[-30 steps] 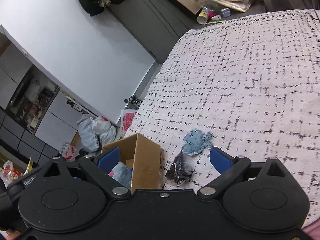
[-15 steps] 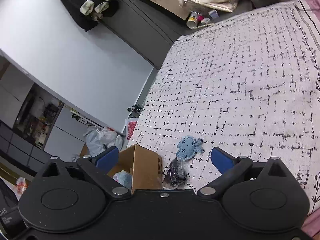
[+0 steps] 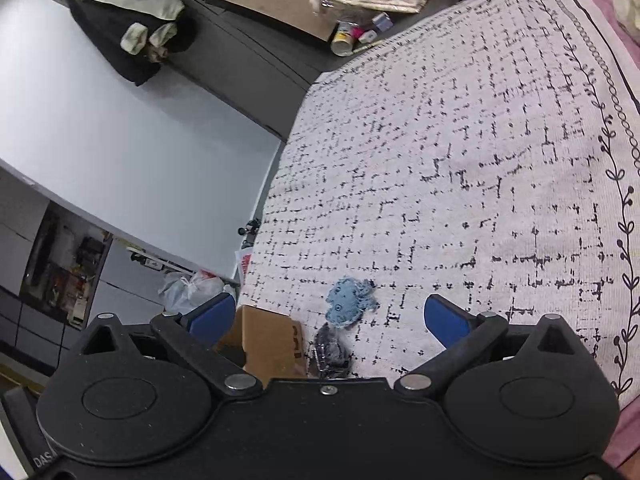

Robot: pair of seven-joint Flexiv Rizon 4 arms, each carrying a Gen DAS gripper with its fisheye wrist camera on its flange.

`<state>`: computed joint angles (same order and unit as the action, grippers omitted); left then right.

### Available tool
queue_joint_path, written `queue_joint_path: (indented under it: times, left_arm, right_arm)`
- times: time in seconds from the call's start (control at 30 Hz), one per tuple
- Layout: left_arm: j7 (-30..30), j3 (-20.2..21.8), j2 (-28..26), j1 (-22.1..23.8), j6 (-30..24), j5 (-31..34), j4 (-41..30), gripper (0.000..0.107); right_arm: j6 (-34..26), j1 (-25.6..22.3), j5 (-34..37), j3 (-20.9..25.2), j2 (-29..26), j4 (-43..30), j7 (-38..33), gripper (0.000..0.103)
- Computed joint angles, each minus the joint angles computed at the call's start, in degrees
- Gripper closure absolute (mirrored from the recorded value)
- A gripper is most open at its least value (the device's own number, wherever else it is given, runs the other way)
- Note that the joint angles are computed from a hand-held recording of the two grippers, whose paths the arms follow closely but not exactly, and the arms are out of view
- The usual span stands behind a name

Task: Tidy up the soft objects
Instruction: 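Move the left tool toward the black wrapped item while the right tool approaches the blue fish plush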

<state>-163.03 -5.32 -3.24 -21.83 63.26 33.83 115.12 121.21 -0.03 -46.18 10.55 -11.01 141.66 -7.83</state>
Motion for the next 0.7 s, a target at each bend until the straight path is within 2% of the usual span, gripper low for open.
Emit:
queue_joint_path:
  times: [0.27, 0.43, 0.57, 0.7]
  left_arm:
    - [-2.40, 1.30, -4.98, -1.46, -1.18, 0.41, -2.05, 0.029]
    - [-3.88, 3.16, -7.52, -2.45, 1.03, 0.16, -2.41, 0.032]
    - [-3.51, 4.13, -9.44, -2.96, 2.28, -1.00, -2.95, 0.033]
    - [-3.14, 5.45, -11.40, -4.26, 1.88, -0.80, -4.39, 0.036]
  right_arm:
    - [0.78, 0.28, 0.68, 1.03, -6.22, -2.77, -0.47, 0.002]
    - [1.45, 0.05, 0.55, 2.73, -10.56, -5.29, -0.45, 0.011]
    - [0.98, -1.07, -1.61, 3.86, -11.76, -6.25, 0.04, 0.014]
    - [0.17, -0.59, -0.80, 3.99, -11.93, -6.47, -0.71, 0.014]
